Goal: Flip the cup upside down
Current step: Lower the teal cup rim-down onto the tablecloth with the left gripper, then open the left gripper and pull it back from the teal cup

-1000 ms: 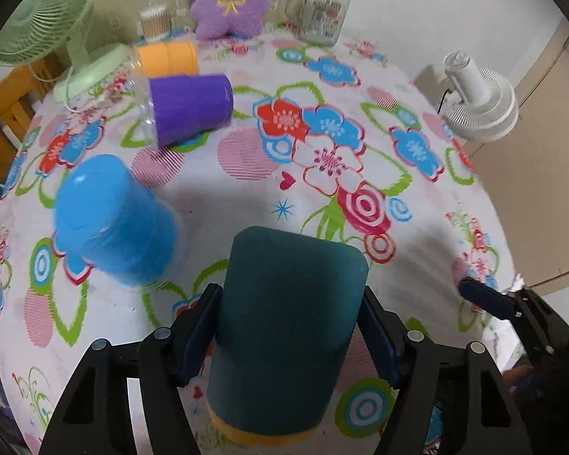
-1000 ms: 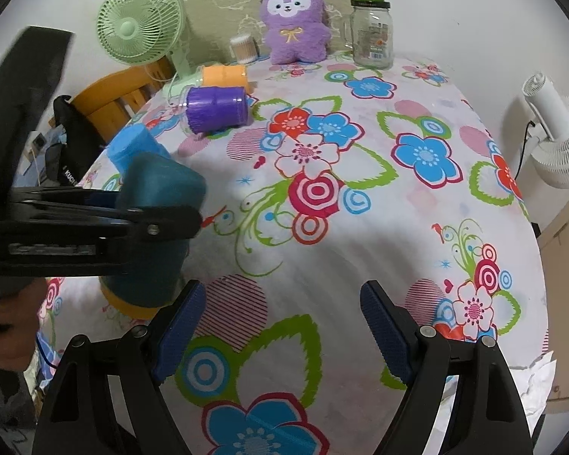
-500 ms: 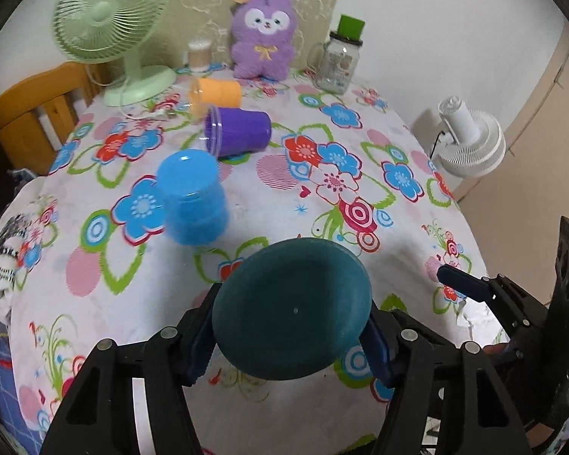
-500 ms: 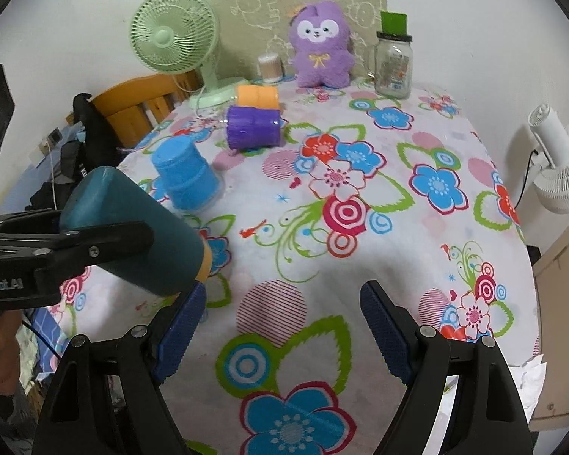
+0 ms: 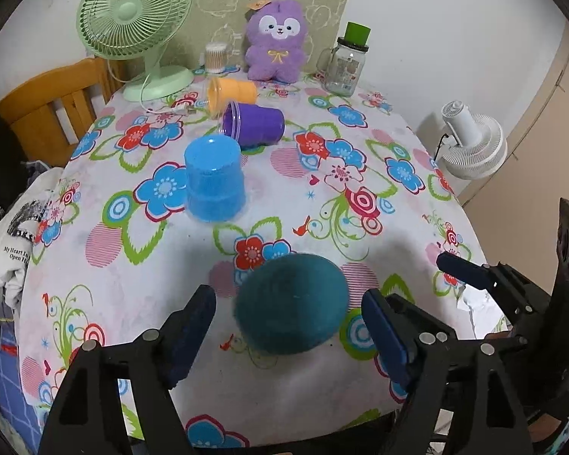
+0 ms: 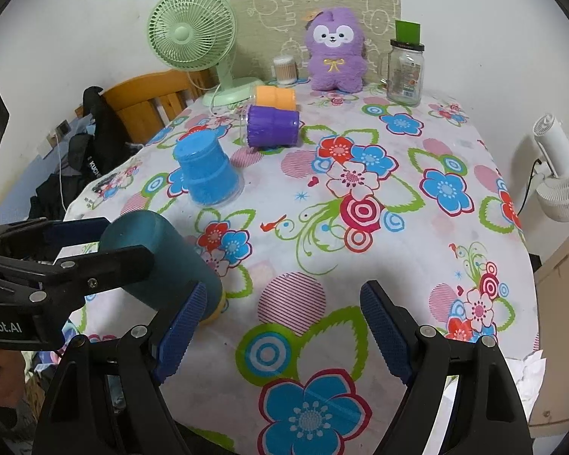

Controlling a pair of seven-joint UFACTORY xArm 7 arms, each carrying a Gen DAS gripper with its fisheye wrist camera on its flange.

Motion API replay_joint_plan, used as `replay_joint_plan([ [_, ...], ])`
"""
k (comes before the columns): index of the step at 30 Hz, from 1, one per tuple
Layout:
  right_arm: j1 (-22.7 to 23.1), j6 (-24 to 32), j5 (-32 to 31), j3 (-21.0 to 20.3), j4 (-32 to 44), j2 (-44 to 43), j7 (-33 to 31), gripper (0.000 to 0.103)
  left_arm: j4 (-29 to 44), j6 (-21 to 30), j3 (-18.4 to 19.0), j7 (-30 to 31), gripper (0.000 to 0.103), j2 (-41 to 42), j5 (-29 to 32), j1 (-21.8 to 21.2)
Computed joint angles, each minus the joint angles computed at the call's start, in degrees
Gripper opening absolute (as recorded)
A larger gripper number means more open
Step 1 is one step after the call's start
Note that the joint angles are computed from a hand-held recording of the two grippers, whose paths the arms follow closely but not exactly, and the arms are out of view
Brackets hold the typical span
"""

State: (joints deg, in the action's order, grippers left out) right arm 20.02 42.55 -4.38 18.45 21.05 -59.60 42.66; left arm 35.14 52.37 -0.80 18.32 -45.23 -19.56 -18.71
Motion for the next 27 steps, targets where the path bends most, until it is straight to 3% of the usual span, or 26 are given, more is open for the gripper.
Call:
replay_joint_plan([
  [14,-0.7,1.1,-0.7,0.5,1.6,0.1,0.1,0.085,-0.3,-0.8,0.7,-0.5,0.083,-1.2,-0.5,0.3],
  [27,-2.8,1.5,-4.0,3.7,6.9,2.8,1.0,0.085,-2.5,-4.8,2.4,-2.1,0.085,-5.3,-0.1,1.8],
])
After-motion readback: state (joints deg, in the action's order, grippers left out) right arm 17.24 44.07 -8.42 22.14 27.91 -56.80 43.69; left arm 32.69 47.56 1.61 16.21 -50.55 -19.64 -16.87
